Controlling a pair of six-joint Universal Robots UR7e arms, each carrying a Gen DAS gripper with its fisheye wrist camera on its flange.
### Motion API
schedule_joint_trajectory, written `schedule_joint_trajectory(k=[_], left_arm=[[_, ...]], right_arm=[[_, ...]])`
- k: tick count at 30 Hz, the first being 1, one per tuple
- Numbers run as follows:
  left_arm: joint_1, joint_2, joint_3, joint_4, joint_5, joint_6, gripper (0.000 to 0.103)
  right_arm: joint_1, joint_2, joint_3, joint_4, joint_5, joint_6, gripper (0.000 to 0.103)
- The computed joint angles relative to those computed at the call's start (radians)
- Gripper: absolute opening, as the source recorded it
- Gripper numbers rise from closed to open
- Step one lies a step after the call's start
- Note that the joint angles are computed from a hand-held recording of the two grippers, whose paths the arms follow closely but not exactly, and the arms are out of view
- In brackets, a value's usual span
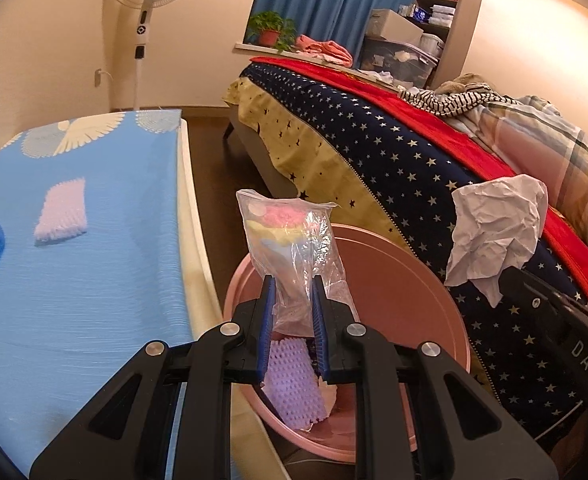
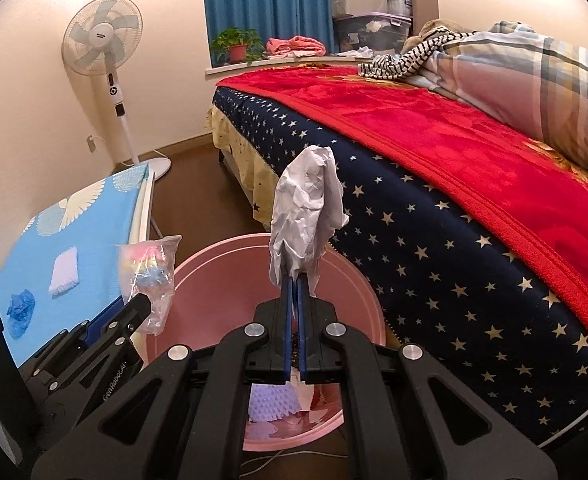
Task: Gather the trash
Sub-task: 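Lift and carry the clear bag and white tissue over the pink bin, then open both tools over the pink bin to drop the bag and tissue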
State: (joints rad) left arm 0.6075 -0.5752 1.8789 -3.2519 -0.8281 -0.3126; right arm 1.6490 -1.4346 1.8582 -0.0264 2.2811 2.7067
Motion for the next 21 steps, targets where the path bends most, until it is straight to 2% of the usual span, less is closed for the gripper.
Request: schedule_joint_trajectory(k=[3, 6, 8, 9, 10, 11, 12, 21], left_arm=[[0.003, 0.001, -0.004, 0.004, -0.020, 0.004, 0.018], [0.015, -0.003, -0.006, 0.011, -0.074, 0.009, 0.019], [0.027, -0.007, -0.004, 0.018, -0.118, 0.002, 0.026], [0.032, -0.011, -0.001, 0.020, -0.129, -0.007, 0.037], [0.033, -0.014, 0.005, 0.016, -0.126, -0.012, 0.041], [0.032, -0.018, 0.012, 0.015, -0.120, -0.015, 0.041], [0.032, -0.024, 0.018, 0.017, -0.113, -0.017, 0.041], [0.022, -0.097, 0.094, -0.007, -0.019, -0.028, 0.040]], right_arm=[[-0.002, 0.003, -0.004, 0.002, -0.002, 0.000, 0.002], [-0.002, 0.000, 0.001, -0.007, -0.008, -0.006, 0.004], [-0.004, 0.000, -0.001, -0.001, -0.018, 0.004, 0.007], [-0.005, 0.000, -0.001, 0.006, -0.021, 0.009, 0.015], [-0.005, 0.002, -0.003, 0.012, -0.020, 0.014, 0.023], [-0.004, 0.001, 0.000, 0.007, -0.018, 0.017, 0.042], [-0.003, -0.003, 0.004, -0.002, -0.017, 0.018, 0.052], [0.012, -0.007, 0.017, -0.002, -0.053, 0.047, 0.052]])
